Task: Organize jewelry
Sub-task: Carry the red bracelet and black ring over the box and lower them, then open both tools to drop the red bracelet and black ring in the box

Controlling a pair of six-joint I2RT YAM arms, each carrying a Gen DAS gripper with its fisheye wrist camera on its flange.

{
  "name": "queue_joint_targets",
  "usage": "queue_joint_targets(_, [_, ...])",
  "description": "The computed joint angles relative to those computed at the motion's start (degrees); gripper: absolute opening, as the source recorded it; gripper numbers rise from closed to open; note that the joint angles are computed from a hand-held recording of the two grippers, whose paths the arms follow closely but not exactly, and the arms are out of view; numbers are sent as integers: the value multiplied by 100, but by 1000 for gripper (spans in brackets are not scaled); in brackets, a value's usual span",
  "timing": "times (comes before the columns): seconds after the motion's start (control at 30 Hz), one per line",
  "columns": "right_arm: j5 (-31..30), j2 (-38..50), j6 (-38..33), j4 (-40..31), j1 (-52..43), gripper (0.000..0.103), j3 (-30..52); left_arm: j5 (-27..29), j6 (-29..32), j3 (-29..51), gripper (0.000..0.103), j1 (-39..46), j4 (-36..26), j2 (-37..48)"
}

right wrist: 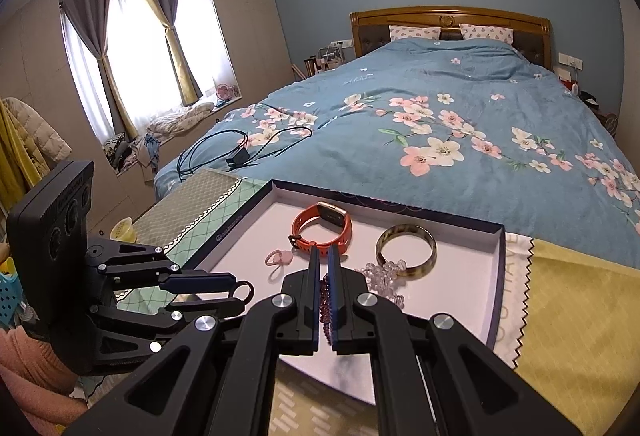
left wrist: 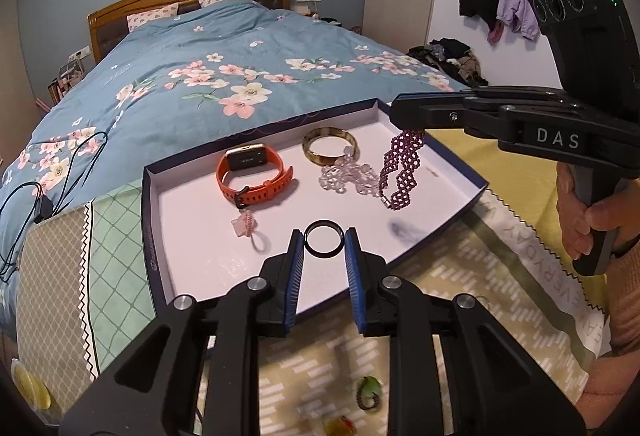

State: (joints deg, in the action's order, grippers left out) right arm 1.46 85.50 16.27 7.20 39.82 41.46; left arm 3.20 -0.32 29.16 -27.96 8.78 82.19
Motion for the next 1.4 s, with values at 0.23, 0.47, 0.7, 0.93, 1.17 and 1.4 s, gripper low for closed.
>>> queue_joint_targets(0.23, [-97,466,-25,75,-71,2,274,-36,39,258,21,116,47,467])
queue_joint_targets(0.47, [-247,842,-49,148,-160,2,492,-103,87,553,21,181,37,891])
queue_joint_targets(0.7, [-327,1020,-12,223,-336,2,494,-119,97,883,21,255,2,1376])
queue_joint_targets(0.93, [-173,1128,4,212,-474,2,456,-162,121,1245,21,298,-42,1947])
queue_joint_targets(1.17, [-154,1255,63,171,-626,3,455,-126,111,1459,21,372,-81,2209])
queue_joint_targets(1.4, [-89,1280,166,82,-675,10,433,81,41,1522,22,486,-27,2256])
